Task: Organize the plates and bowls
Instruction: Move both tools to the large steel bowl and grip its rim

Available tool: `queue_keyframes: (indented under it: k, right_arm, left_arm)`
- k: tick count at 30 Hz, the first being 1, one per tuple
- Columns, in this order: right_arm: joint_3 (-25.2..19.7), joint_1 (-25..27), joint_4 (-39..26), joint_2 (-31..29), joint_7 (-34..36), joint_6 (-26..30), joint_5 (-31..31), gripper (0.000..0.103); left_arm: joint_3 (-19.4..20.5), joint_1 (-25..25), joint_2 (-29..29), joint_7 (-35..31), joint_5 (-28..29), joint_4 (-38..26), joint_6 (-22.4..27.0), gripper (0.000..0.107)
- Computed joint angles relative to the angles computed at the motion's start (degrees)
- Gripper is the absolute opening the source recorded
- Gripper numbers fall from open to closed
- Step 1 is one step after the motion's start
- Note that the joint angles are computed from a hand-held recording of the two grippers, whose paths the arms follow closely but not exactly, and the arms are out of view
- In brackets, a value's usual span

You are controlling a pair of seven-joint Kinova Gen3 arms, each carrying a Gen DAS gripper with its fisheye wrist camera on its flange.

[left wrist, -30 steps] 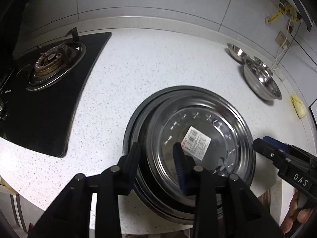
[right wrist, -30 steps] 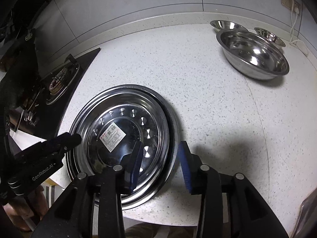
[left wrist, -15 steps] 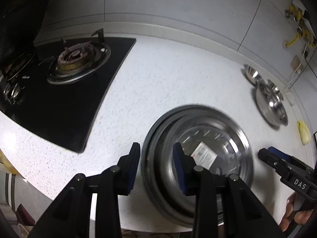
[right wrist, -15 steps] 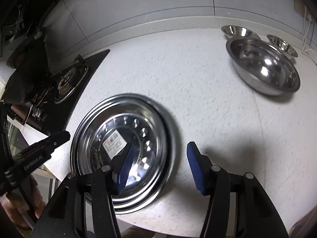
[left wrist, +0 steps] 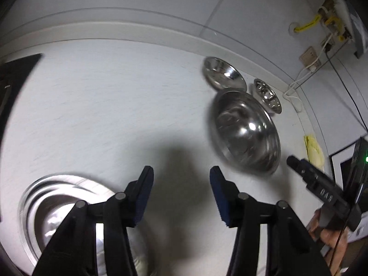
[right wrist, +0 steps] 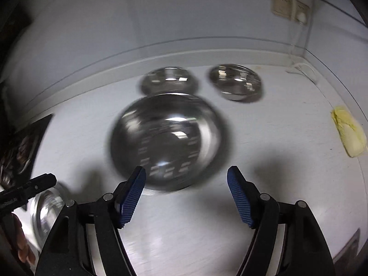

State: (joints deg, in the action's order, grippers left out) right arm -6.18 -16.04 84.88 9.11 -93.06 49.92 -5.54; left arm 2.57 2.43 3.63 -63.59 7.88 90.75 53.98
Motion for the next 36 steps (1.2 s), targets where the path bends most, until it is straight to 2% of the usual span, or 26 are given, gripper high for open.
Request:
queue_keyframes:
  k: [4, 7, 11, 17, 20, 22, 24, 25, 26, 27, 32, 36]
  right_arm:
    - [0.71, 2.87, -7.07, 6.74, 2.86, 4.33, -3.08, 0.068]
    - [0.28, 4.15, -10.50, 10.24, 5.30, 6.29, -4.63, 0.077]
    - [-0.45, 4.88, -13.98, 13.41, 7.38, 8.44, -6.68, 0.088]
    - [0.00, 3.63, -16.33, 15.53, 7.43, 9.57, -5.54, 0.089]
    - [0.34, 3.28, -17.13, 16.23, 6.94, 9.85, -4.77, 0.088]
    - [0.33, 3.28, -17.22, 16.40, 6.91, 9.73, -4.57, 0.078]
    - [-0.19, 4.14, -17.91, 17.17, 7.38, 10.47, -5.83, 0.053]
    - [-0.36, 4.50, -18.30, 17.60, 7.42, 11.05, -6.49, 0.046]
    - [-0.14, 4.26, -18.31, 17.72, 7.07, 11.15, -6.25, 0.035]
    - [-0.07, 4.11, -18.34, 17.80, 7.03, 11.22, -6.04, 0.025]
    - [0.40, 3.30, -14.92, 15.00, 5.94, 8.77, -4.75, 0.012]
    - [0.44, 3.45, -11.15, 10.58, 5.24, 7.01, -4.64, 0.012]
  left_arm:
    - [0.66, 1.87, 9.21, 2.78, -3.18, -8.97, 2.26, 0.050]
    - [0.48, 2.21, 13.74, 3.06, -3.31, -13.38, 4.37, 0.056]
    - [-0.02, 3.74, 16.75, 3.92, -5.34, -16.48, 5.65, 0.059]
    - [-0.12, 3.85, 19.35, 4.30, -4.88, -19.22, 7.03, 0.059]
    - [0.47, 3.01, 19.91, 3.61, -2.94, -19.33, 6.76, 0.056]
    - [0.57, 3.16, 20.16, 3.36, -2.65, -19.21, 6.18, 0.042]
    - [1.38, 2.18, 20.75, 1.72, -0.71, -19.36, 6.23, 0.021]
    - [1.77, 1.50, 20.92, 0.96, 0.68, -19.16, 6.17, 0.015]
    - [1.90, 1.16, 20.79, 0.68, 1.63, -18.64, 5.74, 0.011]
    - [1.64, 1.51, 20.53, 0.97, 1.66, -18.16, 5.18, 0.010]
    - [1.02, 2.61, 16.59, 1.98, 1.10, -13.49, 1.23, 0.010]
    - [1.22, 3.93, 12.57, 3.75, 0.84, -10.58, 0.31, 0.010]
